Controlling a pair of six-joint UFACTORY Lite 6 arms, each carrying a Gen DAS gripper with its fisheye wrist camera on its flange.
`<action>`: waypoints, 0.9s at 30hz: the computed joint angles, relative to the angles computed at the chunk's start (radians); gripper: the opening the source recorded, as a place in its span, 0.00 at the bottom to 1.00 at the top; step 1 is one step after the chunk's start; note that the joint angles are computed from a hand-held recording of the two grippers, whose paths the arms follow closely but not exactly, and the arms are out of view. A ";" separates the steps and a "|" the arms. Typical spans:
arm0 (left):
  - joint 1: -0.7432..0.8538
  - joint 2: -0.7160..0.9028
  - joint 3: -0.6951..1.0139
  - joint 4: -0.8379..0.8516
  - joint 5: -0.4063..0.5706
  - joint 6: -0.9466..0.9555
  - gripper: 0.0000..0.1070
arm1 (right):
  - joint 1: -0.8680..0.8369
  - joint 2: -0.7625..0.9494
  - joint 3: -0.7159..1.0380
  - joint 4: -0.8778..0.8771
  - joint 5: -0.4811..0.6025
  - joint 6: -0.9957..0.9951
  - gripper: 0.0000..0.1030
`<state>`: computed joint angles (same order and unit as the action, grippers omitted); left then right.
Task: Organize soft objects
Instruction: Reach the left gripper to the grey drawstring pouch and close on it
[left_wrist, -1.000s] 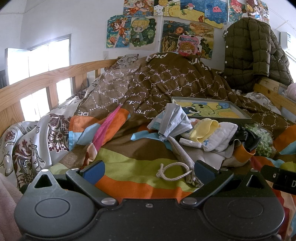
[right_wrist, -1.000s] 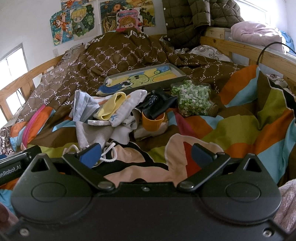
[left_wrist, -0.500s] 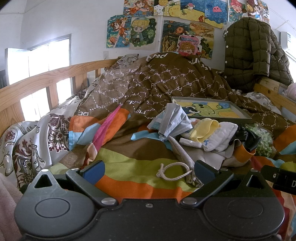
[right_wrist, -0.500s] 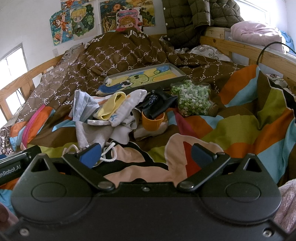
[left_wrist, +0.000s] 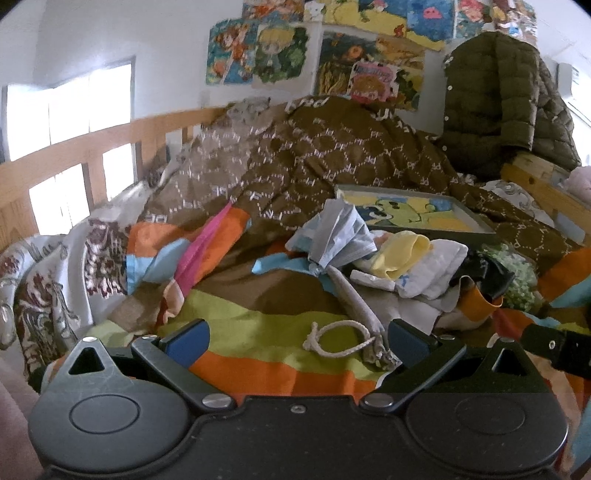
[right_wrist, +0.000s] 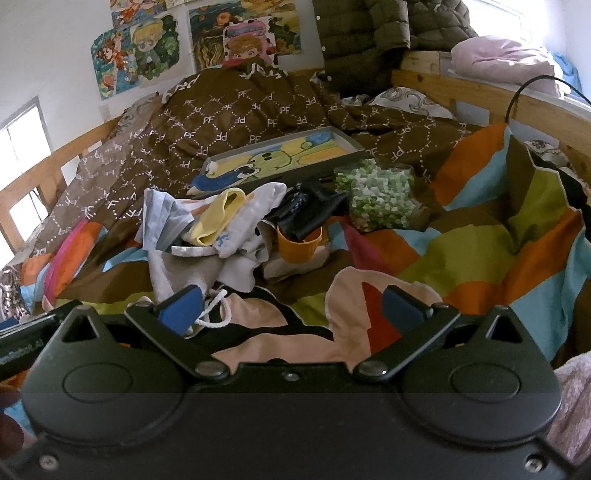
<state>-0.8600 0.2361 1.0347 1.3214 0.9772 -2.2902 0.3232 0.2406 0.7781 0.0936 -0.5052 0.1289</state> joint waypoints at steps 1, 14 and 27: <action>0.016 -0.010 0.003 -0.009 -0.025 0.013 0.96 | -0.012 0.004 0.006 -0.046 0.007 0.039 1.00; 0.281 0.097 0.235 -0.012 -0.322 0.461 0.96 | -0.080 0.178 0.340 -0.465 0.097 0.146 1.00; 0.509 0.385 0.417 -0.209 -0.726 0.706 0.76 | -0.113 0.608 0.935 -1.214 0.081 0.624 0.99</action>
<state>-0.3505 0.6210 1.4520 1.1127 0.2515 -1.5844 0.2105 0.8487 1.7127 -1.1200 -0.4243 0.7528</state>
